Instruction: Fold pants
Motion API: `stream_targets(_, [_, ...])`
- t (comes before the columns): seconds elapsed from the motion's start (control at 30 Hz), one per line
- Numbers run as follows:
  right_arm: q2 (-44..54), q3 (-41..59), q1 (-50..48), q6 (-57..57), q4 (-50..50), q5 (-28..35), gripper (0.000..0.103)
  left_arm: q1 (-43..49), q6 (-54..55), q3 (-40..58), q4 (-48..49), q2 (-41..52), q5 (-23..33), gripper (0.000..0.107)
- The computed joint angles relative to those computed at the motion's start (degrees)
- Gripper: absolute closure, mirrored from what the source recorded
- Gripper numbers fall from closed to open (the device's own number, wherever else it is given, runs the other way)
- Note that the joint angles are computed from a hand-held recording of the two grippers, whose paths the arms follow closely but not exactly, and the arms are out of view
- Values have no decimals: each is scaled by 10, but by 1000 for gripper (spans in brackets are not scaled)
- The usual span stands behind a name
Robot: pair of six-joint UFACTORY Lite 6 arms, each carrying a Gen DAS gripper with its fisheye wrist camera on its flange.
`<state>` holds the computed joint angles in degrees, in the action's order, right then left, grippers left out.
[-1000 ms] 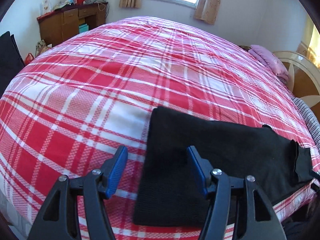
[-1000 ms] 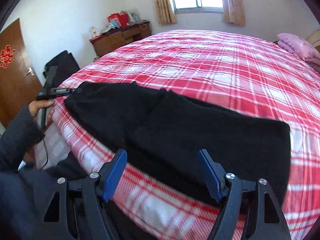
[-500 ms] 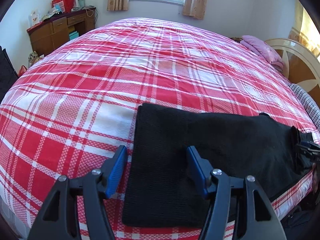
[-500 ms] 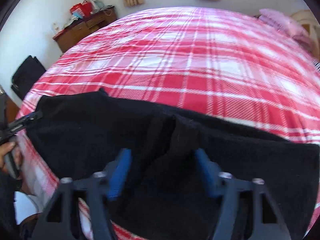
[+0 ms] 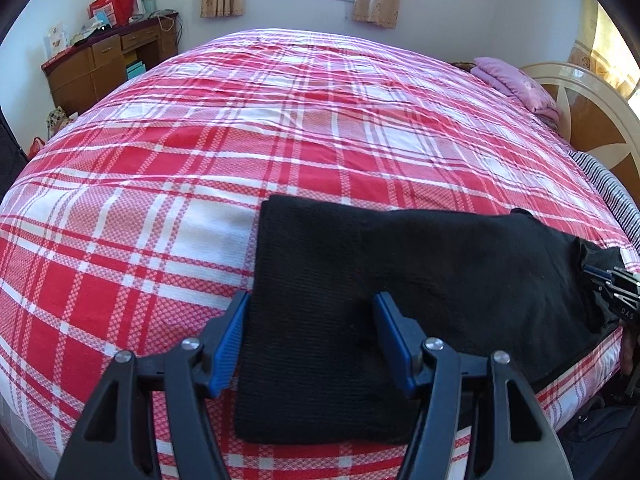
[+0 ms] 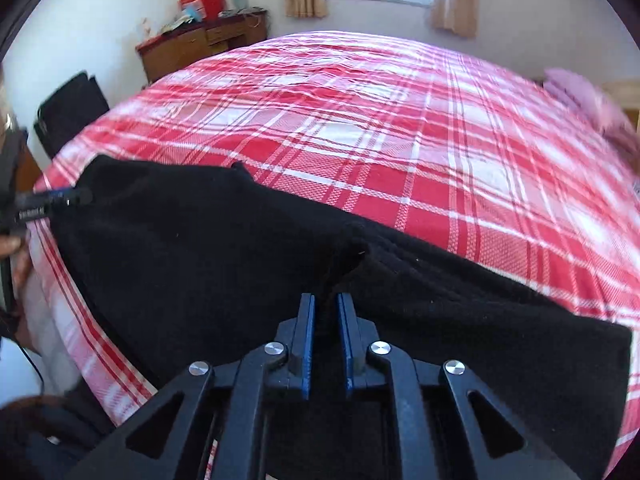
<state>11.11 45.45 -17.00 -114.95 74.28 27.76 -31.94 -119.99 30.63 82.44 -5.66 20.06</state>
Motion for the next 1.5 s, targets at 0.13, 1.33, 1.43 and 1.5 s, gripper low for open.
stream_targets(0.13, [-38, -8, -32, 81, -130, 75, 19, -4, -19, -4, 13, -4, 5, 44])
stream_targets(1.33, [117, 240, -357, 117, -200, 287, 19, -144, 11, 220, -51, -22, -16, 91])
stream_targets(1.43, [154, 289, -372, 133, -204, 301, 19, -162, 92, 327, -105, 59, -21, 91])
stream_targets(1.5, [169, 309, -379, 137, -203, 302, 19, -174, 183, 412, -175, 119, -21, 91])
